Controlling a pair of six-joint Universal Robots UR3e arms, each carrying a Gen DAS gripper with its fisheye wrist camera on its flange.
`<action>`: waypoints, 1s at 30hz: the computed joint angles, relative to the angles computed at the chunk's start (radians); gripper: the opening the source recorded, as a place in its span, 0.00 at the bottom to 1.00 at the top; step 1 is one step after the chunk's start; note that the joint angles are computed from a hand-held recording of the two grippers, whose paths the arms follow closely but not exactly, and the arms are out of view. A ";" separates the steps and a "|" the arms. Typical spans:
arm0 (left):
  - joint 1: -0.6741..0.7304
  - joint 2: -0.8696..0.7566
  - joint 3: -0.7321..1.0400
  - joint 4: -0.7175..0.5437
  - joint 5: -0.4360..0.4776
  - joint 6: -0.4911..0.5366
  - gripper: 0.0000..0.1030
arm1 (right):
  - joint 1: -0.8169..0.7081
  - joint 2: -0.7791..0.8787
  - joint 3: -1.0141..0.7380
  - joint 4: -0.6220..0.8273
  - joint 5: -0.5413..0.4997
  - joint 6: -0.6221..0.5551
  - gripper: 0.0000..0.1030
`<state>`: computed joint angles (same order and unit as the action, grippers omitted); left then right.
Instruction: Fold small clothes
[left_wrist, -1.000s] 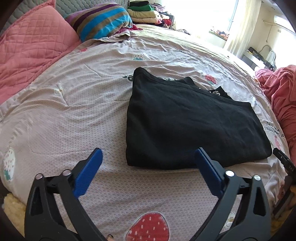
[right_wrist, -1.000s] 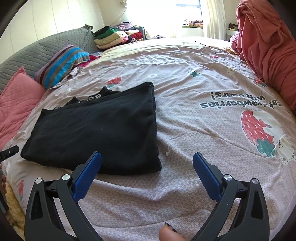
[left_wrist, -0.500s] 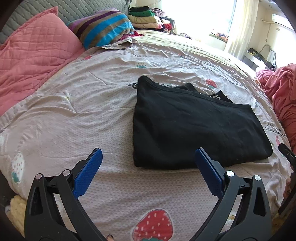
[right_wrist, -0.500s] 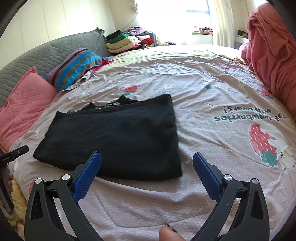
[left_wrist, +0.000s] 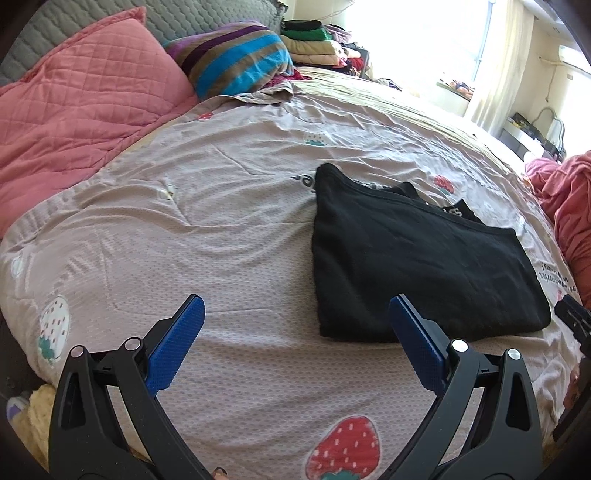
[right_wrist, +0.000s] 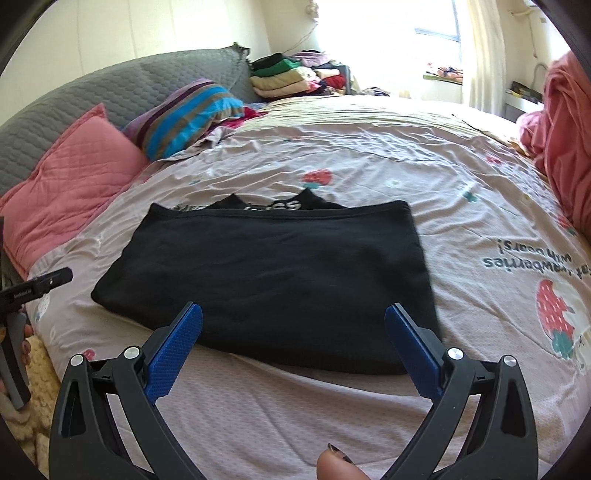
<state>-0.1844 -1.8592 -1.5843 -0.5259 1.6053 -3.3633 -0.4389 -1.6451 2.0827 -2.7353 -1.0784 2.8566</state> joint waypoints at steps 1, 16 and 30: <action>0.006 0.006 -0.008 0.004 -0.004 -0.002 0.91 | 0.016 0.007 -0.005 -0.007 -0.007 0.005 0.95; 0.088 0.024 -0.054 0.043 -0.006 -0.020 0.91 | 0.307 0.202 -0.157 -0.090 -0.153 0.035 0.96; 0.120 -0.098 0.084 -0.014 -0.037 0.000 0.91 | 0.551 0.445 -0.374 -0.115 -0.337 -0.053 0.96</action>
<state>-0.0647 -1.9571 -1.4999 -0.5400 1.5678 -3.3629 0.1117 -1.2003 1.7091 -2.8500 -1.4151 2.8034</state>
